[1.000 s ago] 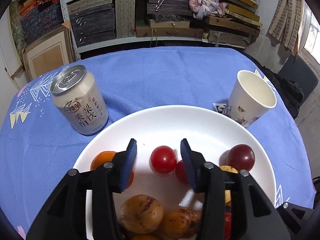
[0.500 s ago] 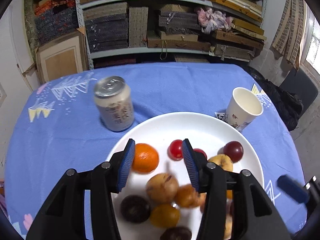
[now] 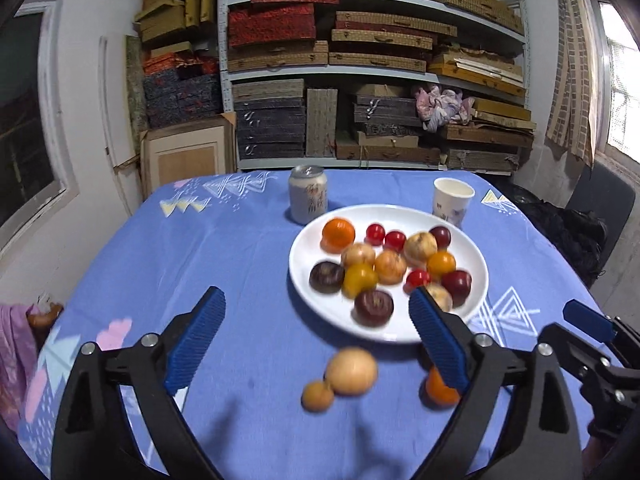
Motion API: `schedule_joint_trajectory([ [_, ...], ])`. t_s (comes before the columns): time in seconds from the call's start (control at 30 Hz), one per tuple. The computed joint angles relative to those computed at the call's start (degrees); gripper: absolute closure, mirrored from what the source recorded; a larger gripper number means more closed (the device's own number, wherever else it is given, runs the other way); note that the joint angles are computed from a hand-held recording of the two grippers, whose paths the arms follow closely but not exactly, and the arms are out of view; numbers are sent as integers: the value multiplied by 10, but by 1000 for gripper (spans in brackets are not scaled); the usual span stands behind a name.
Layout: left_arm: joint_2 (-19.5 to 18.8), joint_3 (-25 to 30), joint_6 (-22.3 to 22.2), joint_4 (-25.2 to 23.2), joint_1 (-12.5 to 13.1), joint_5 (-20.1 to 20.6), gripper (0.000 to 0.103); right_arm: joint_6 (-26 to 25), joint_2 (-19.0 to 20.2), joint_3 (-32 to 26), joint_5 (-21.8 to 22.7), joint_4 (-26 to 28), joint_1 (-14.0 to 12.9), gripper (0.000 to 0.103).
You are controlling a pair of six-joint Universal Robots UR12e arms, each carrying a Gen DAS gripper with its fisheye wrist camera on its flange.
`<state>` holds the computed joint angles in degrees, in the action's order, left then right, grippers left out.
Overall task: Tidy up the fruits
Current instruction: 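Move both tools back toward the remaining fruit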
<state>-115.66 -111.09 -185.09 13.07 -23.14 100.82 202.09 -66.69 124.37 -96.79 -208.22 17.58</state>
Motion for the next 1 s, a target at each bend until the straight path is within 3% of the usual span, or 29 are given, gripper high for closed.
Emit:
schedule_joint_trajectory([
  [0.13,-6,-22,-20,6,0,-13,9,21,9,11,-28,2,9,20],
  [0.27,-23,-17,-10,-15,-2,0,9,22,16,8,-57,-5,14,14],
  [0.5,-30,-11,-13,-31,5,-8,9,28,17,7,-55,4,11,13],
  [0.83,-38,1,5,-74,2,30,9,22,16,4,-57,17,15,12],
  [1.0,-36,2,-10,-92,12,18,9,32,14,7,-48,18,10,12],
])
